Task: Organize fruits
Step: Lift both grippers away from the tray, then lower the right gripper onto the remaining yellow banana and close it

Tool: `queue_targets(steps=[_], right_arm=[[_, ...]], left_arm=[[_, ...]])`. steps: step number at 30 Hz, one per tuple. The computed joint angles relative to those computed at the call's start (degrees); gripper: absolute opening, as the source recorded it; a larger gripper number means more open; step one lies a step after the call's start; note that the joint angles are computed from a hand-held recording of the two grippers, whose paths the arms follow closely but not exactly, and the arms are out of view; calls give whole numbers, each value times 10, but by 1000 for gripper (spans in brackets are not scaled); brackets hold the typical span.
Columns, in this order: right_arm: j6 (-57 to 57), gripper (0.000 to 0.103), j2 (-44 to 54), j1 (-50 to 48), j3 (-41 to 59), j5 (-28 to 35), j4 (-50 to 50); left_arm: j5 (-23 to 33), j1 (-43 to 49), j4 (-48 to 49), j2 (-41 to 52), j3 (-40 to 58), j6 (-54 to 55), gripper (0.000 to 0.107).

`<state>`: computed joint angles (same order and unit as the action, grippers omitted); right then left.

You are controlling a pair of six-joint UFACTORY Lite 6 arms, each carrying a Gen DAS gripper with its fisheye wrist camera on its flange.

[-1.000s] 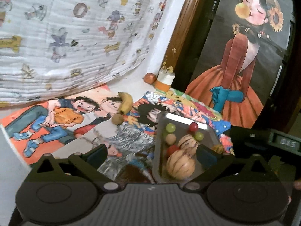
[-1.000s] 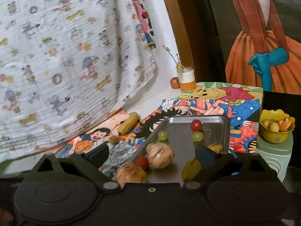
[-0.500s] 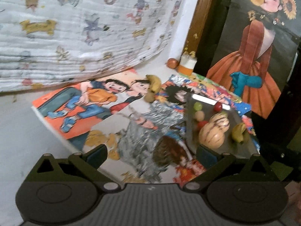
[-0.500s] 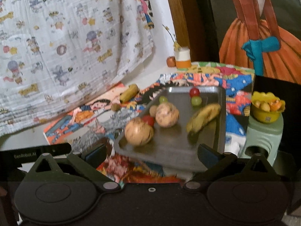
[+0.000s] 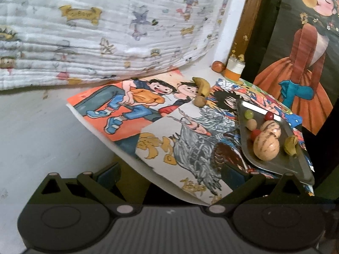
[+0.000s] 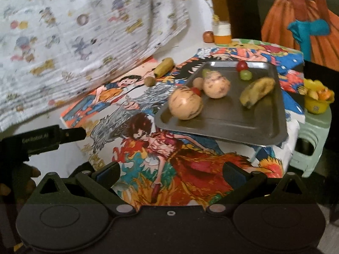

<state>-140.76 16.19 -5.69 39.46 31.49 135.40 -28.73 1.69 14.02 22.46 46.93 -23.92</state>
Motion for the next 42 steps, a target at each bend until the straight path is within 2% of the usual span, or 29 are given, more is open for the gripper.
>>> queue_targets(steps=[6,10,15,24,28,33,36,39,42], right_arm=[[-2,102,10,25,34,-18,0],[13,102,19,26,61,-3,7],[37,102,47,28,117,-6,17],[30,102,110,51,226,-47,47],[34,102,148,65,282,-85,46],[57,102,186,67,335,-105,12],[71,102,211,68,379,-126,-8],[166,102,245,67,443,-147,-104],[309,102,289,66,524,-161,-252]], left_arm=[[15,27,78,19,26,-85,103],[15,37,105,33,43,-111,103],[31,50,194,56,89,-196,103],[86,47,263,127,217,-278,103],[102,42,253,156,267,-275,103],[125,36,263,198,334,-285,103],[142,34,330,230,384,-344,103],[148,34,423,259,431,-430,103],[156,31,506,294,485,-508,103]])
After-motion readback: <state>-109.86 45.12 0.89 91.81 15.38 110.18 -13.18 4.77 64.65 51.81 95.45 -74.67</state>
